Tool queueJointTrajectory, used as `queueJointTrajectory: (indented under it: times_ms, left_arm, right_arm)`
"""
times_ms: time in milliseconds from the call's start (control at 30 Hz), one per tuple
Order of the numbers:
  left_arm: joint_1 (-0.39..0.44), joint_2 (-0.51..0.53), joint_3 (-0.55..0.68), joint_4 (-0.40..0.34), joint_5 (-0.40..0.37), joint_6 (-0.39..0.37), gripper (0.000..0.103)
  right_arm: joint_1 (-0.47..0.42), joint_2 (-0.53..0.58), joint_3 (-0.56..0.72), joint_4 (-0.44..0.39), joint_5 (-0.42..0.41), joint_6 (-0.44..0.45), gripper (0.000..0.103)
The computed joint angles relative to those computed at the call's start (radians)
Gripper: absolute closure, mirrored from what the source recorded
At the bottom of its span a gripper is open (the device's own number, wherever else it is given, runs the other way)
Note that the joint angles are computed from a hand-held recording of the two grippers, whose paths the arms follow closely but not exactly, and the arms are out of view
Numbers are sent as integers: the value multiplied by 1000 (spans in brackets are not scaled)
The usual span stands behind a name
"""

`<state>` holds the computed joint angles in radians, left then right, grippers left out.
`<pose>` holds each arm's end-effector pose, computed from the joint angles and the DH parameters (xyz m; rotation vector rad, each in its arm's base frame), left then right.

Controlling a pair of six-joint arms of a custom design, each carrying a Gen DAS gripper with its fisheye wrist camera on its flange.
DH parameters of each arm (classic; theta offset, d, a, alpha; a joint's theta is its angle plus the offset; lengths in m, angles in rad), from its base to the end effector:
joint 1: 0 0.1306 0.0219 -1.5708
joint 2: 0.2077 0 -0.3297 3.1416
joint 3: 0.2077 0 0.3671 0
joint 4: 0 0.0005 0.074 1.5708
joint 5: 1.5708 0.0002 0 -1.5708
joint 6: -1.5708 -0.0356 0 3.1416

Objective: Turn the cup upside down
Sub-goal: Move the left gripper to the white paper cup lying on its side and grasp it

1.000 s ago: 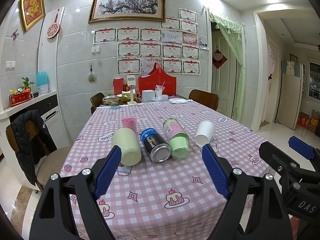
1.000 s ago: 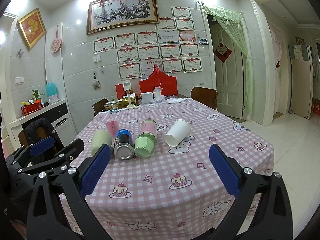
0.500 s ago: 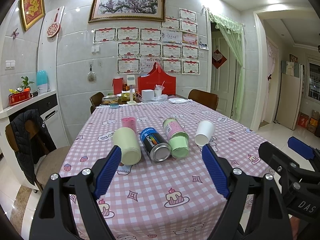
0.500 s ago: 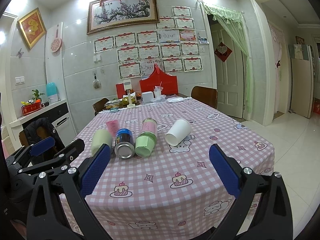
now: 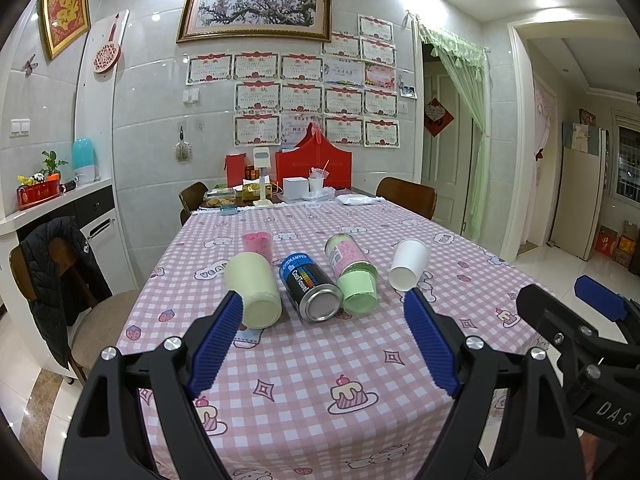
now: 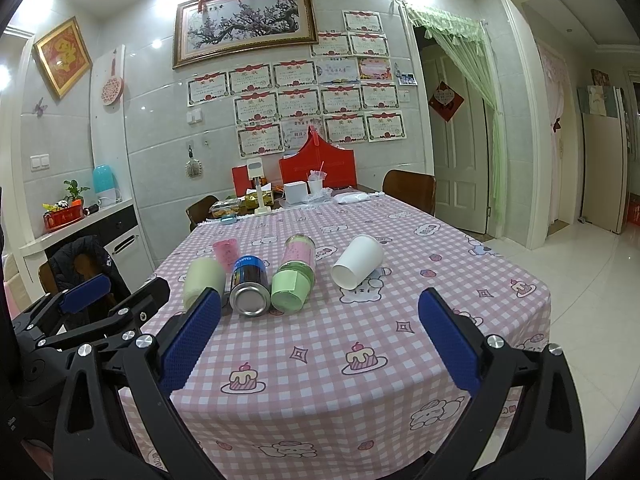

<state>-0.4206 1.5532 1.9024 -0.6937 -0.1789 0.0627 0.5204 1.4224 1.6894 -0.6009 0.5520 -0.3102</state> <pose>0.4877 -0.2118 0.5430 0.2212 1.8998 -0.1552 0.4382 0.2290 0.5222 0.1736 1.8458 0.0508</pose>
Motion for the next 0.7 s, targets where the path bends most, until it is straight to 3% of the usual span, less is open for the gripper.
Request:
queueJointTrajectory:
  times_ms: [333,700]
  left_arm:
    - [-2,32,29,-14,7,3,21]
    - [-6,118,126,-84,35,1,21]
  right_arm:
    - [-11,7,3,-19,-14,-24,8]
    - [-54,22,15,-72,-52,-84,8]
